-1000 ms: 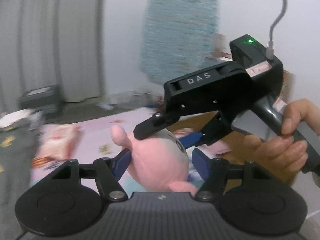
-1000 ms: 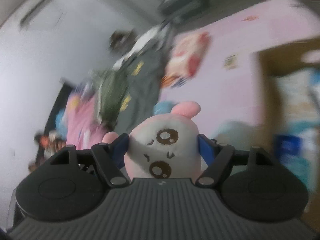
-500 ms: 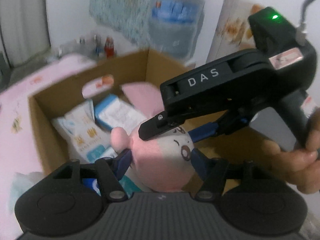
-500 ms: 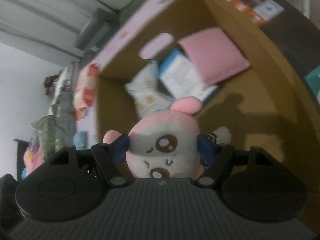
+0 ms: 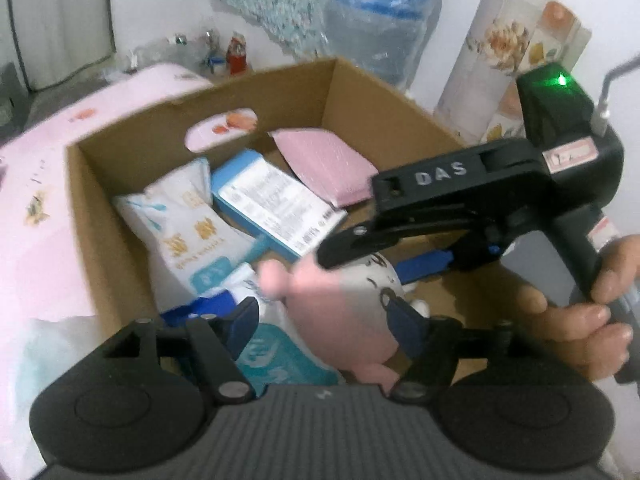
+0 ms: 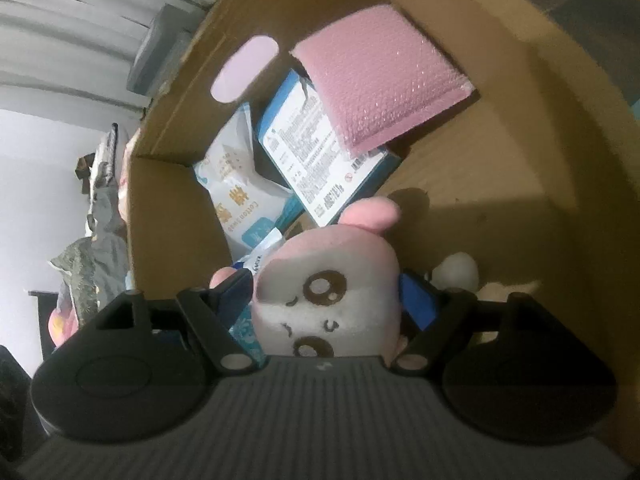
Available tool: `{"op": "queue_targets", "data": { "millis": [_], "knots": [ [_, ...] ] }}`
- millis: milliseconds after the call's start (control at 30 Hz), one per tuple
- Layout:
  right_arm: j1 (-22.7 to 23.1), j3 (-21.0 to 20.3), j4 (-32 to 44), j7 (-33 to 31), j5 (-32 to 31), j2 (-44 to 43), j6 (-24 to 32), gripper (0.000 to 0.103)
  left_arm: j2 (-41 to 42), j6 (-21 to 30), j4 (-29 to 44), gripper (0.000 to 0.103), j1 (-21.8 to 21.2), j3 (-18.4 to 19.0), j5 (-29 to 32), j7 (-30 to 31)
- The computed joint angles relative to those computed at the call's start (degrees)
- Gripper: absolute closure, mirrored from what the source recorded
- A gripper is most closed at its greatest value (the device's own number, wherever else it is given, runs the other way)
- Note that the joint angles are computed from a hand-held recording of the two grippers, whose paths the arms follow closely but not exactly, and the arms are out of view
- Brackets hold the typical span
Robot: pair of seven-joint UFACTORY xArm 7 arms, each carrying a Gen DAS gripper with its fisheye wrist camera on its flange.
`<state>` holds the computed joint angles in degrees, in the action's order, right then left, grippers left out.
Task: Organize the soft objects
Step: 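Carry the plush toy into the box and open the right tool, then move the right tool to the light-blue rolled towel and grasp it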
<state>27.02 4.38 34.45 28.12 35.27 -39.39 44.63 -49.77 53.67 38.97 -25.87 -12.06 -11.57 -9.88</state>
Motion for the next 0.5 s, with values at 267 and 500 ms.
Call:
{"op": "queue_targets", "data": {
  "millis": [267,500],
  "knots": [
    [-1.38,2.65,1.52,3.95,-4.21,-5.91,-0.50,0.021,-15.32,6.79,-0.39,0.026,5.13,2.39,3.54,-2.32],
    [4.59,4.58,6.11,2.54,-4.30,-5.10,-6.76,0.018,-33.80,18.67,-0.13,0.023,16.71,8.41,10.65,-2.00]
  ]
}}
